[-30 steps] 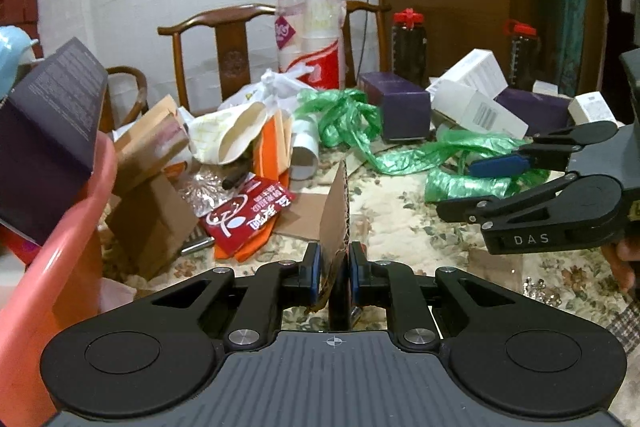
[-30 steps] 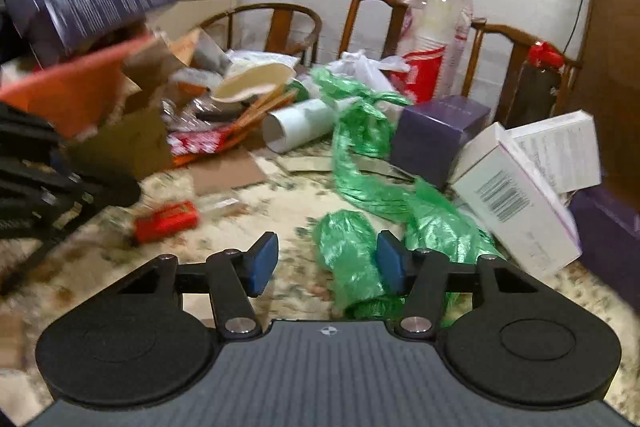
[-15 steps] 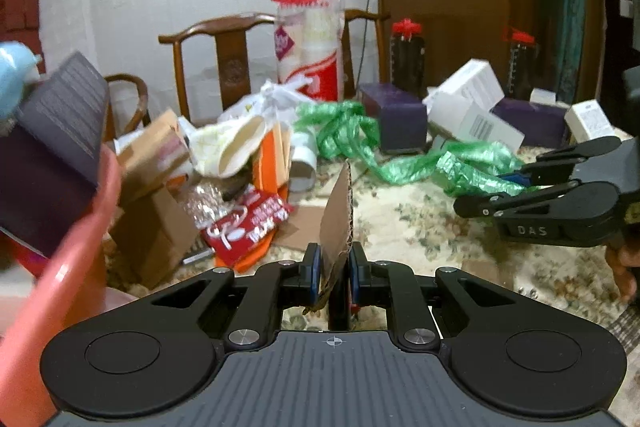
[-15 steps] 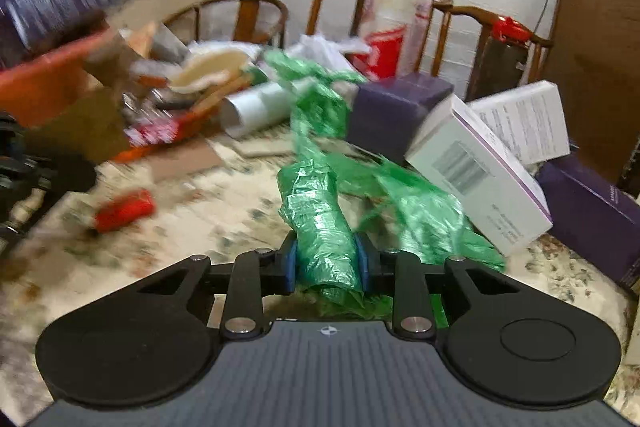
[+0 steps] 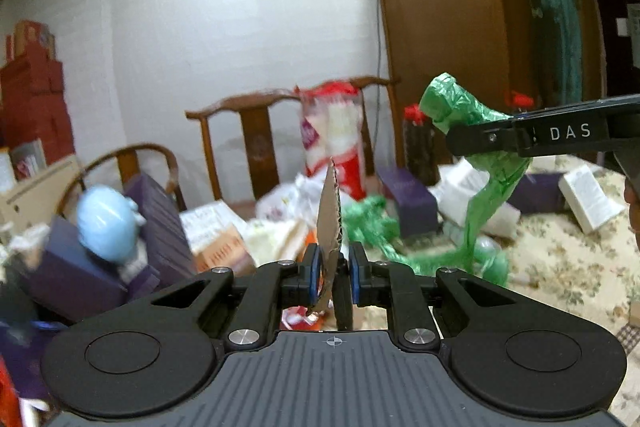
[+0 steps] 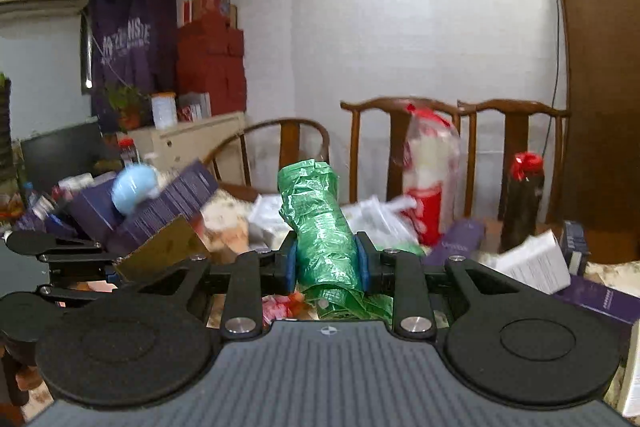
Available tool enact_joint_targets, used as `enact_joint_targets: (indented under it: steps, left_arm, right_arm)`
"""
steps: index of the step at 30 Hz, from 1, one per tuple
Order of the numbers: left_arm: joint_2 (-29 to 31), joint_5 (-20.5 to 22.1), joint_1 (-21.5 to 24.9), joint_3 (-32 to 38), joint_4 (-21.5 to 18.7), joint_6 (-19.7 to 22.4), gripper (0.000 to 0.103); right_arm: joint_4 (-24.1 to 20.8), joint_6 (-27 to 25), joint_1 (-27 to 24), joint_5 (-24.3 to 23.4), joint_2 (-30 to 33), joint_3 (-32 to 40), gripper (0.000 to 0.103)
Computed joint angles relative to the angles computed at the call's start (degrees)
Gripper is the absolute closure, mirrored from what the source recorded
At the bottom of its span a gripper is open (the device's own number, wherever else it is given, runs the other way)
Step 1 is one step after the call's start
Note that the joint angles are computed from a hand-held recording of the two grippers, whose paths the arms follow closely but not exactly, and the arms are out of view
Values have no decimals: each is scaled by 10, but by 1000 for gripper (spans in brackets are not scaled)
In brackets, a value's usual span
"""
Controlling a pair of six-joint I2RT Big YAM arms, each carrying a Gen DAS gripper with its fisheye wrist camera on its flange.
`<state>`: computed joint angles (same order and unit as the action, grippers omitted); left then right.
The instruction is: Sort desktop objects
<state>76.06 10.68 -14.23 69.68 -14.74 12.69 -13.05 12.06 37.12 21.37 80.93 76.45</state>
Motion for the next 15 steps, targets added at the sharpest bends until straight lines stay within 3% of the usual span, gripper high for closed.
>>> enact_joint_targets:
  steps: [10, 15]
  left_arm:
    - [-29, 6, 18, -5, 2, -1, 91]
    - [-22, 12, 20, -21, -1, 2, 90]
  right_arm:
    - [27, -34, 19, 15, -4, 39, 71]
    - [-33, -19, 16, 57, 30, 49, 70]
